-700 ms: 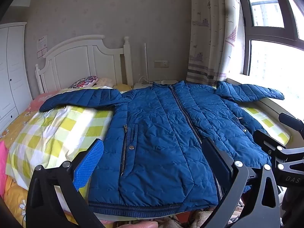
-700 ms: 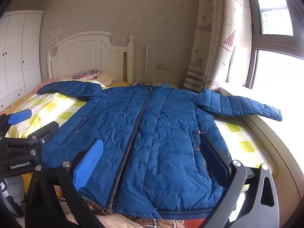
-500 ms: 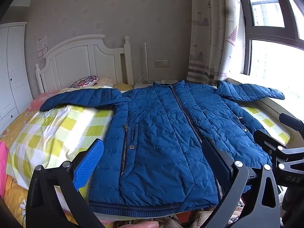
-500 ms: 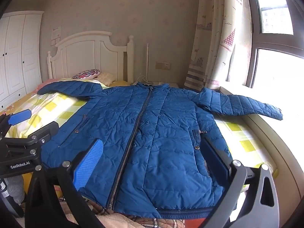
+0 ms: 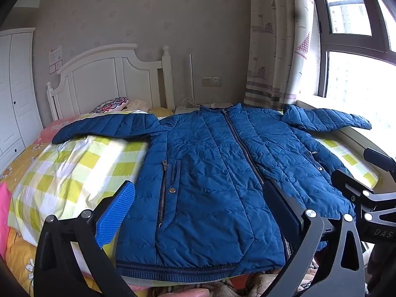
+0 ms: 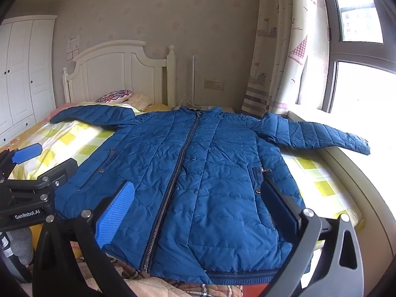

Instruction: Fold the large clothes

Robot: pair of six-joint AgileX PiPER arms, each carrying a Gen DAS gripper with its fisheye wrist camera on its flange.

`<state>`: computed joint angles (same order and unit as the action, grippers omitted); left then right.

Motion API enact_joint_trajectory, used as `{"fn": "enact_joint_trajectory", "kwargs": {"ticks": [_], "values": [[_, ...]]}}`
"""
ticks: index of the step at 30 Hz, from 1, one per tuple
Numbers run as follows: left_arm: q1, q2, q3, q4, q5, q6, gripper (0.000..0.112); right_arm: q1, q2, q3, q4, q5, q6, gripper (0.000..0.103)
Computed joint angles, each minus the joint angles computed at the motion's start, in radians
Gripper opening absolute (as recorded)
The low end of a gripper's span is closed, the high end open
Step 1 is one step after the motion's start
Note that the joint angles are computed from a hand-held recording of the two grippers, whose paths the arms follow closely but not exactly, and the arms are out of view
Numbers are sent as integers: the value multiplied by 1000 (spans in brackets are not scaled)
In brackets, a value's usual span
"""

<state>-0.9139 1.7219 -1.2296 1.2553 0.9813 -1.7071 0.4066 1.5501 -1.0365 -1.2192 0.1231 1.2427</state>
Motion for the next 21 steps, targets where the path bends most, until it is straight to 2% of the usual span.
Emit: {"fn": "enact_joint_trajectory", "kwargs": {"ticks": [21], "values": [[2, -8, 15, 0, -5, -7, 99, -2, 8, 2, 30, -13, -22, 101]]}}
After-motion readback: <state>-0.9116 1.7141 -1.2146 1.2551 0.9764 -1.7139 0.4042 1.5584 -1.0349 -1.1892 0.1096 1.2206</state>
